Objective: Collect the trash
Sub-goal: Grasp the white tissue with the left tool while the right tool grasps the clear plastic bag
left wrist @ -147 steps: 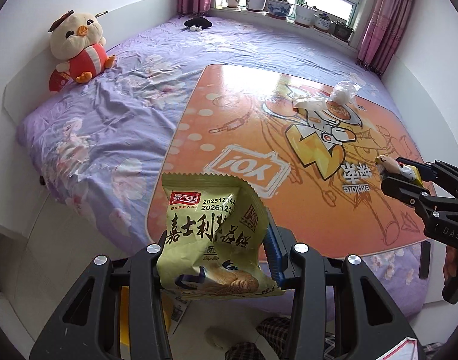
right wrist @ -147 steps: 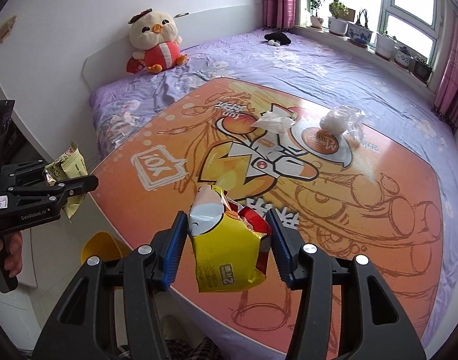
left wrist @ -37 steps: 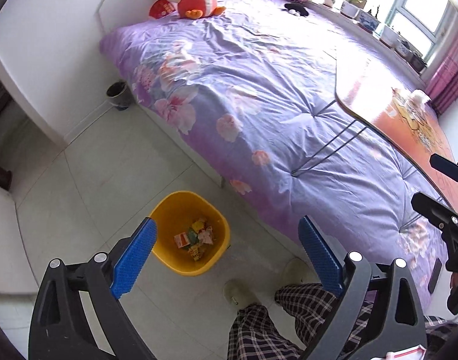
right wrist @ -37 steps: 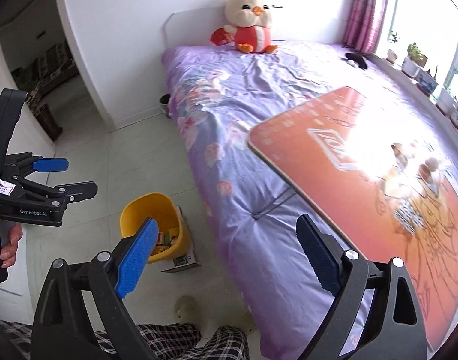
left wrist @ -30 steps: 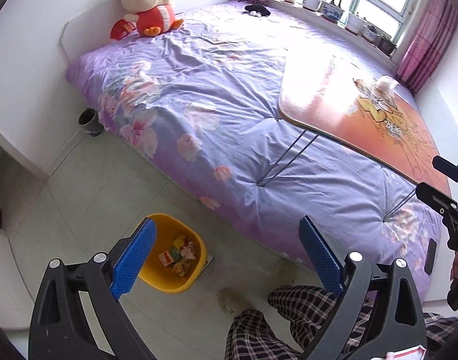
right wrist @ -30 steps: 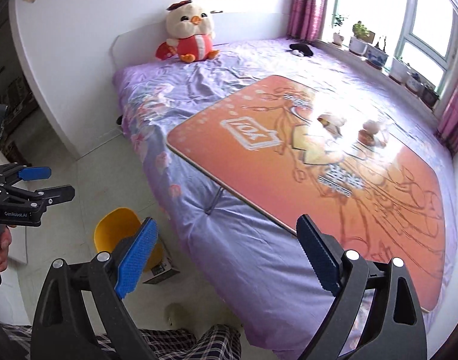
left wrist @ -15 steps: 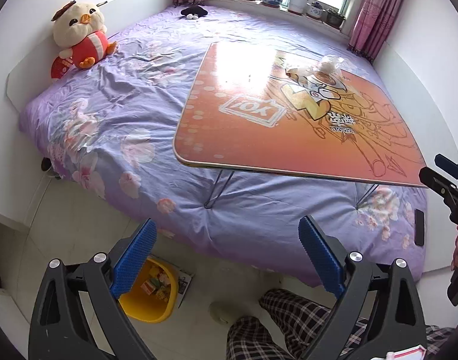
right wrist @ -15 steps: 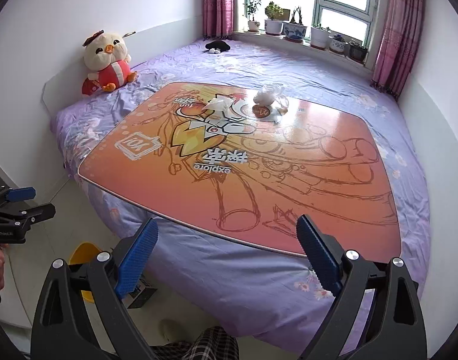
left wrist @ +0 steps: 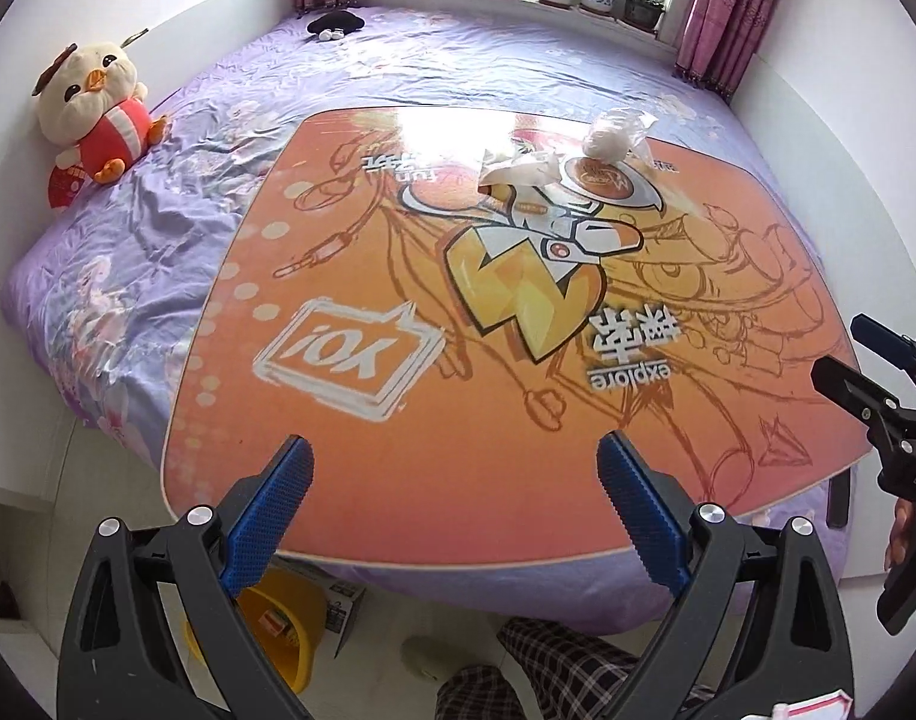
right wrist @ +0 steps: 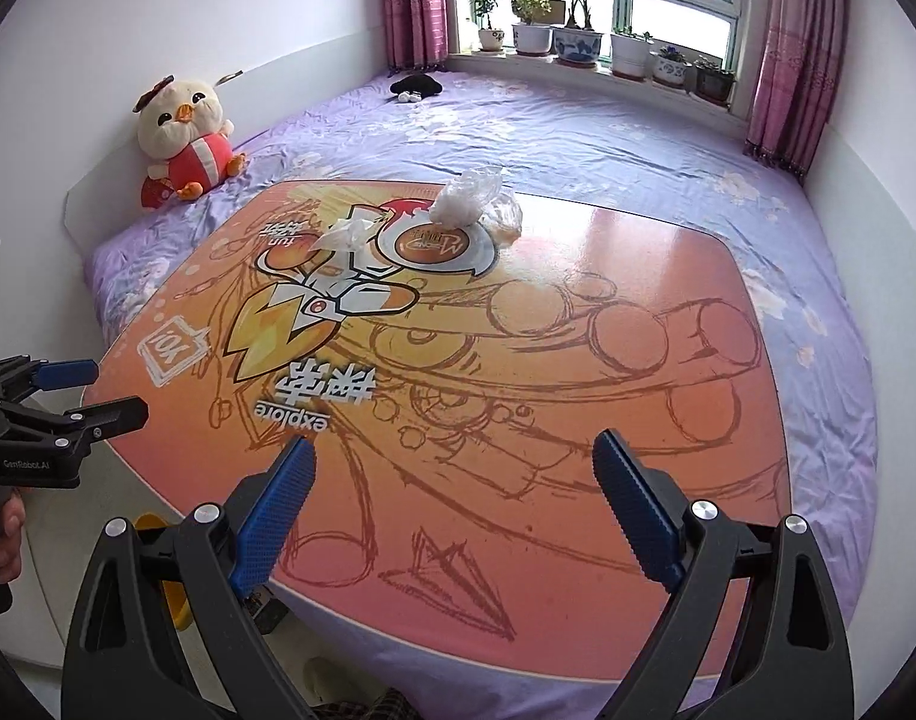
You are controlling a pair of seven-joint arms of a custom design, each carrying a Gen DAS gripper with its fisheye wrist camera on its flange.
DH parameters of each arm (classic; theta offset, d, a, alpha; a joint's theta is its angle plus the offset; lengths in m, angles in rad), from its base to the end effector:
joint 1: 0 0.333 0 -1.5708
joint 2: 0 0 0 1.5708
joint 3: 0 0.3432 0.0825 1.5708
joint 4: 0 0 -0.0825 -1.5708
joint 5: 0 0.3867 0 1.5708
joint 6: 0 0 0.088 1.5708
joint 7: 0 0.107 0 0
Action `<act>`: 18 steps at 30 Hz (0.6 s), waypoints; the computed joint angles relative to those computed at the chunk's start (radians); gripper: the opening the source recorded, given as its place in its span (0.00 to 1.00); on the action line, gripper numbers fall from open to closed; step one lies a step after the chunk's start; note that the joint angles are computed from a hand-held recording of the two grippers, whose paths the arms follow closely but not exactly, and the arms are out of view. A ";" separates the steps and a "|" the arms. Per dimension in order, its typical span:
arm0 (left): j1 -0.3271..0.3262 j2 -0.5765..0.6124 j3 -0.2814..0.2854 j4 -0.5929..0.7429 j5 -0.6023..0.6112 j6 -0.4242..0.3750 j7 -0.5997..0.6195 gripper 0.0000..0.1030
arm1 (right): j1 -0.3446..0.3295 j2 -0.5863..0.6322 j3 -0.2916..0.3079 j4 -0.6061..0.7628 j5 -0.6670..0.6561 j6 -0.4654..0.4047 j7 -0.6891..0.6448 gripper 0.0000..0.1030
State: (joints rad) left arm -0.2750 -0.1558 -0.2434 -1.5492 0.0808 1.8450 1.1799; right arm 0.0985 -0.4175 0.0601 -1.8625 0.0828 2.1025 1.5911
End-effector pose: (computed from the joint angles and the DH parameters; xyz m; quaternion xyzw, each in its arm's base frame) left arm 0.4493 -0.2662 0.7742 -0.6394 0.7339 -0.1902 0.1276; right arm 0.4374 0.0826 0.7793 -0.7091 0.6264 -0.1851 0.2655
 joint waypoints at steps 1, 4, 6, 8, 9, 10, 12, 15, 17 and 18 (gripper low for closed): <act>-0.001 0.025 -0.003 0.023 0.003 0.002 -0.005 0.92 | 0.001 0.022 -0.007 0.014 0.005 0.004 -0.011 0.91; -0.006 0.117 -0.013 0.115 0.032 -0.011 -0.023 0.92 | 0.004 0.083 -0.026 0.056 0.022 0.019 -0.042 0.91; -0.013 0.180 -0.017 0.183 0.050 -0.024 -0.037 0.92 | 0.004 0.124 -0.036 0.086 0.032 0.027 -0.061 0.91; -0.021 0.241 -0.016 0.251 0.060 -0.034 -0.049 0.92 | 0.002 0.158 -0.045 0.114 0.039 0.034 -0.076 0.91; -0.026 0.271 -0.015 0.284 0.067 -0.039 -0.056 0.92 | 0.001 0.174 -0.049 0.127 0.042 0.037 -0.081 0.91; -0.030 0.300 -0.012 0.318 0.072 -0.044 -0.061 0.92 | -0.001 0.189 -0.053 0.139 0.046 0.040 -0.084 0.91; -0.041 0.364 -0.006 0.394 0.088 -0.061 -0.066 0.92 | -0.005 0.213 -0.061 0.158 0.053 0.044 -0.091 0.91; -0.061 0.464 0.005 0.522 0.106 -0.104 -0.067 0.91 | -0.010 0.248 -0.069 0.188 0.060 0.042 -0.101 0.91; -0.069 0.517 0.013 0.594 0.100 -0.121 -0.064 0.90 | -0.012 0.272 -0.073 0.209 0.065 0.038 -0.110 0.91; -0.076 0.543 0.017 0.632 0.103 -0.133 -0.059 0.90 | -0.013 0.281 -0.074 0.218 0.066 0.038 -0.112 0.91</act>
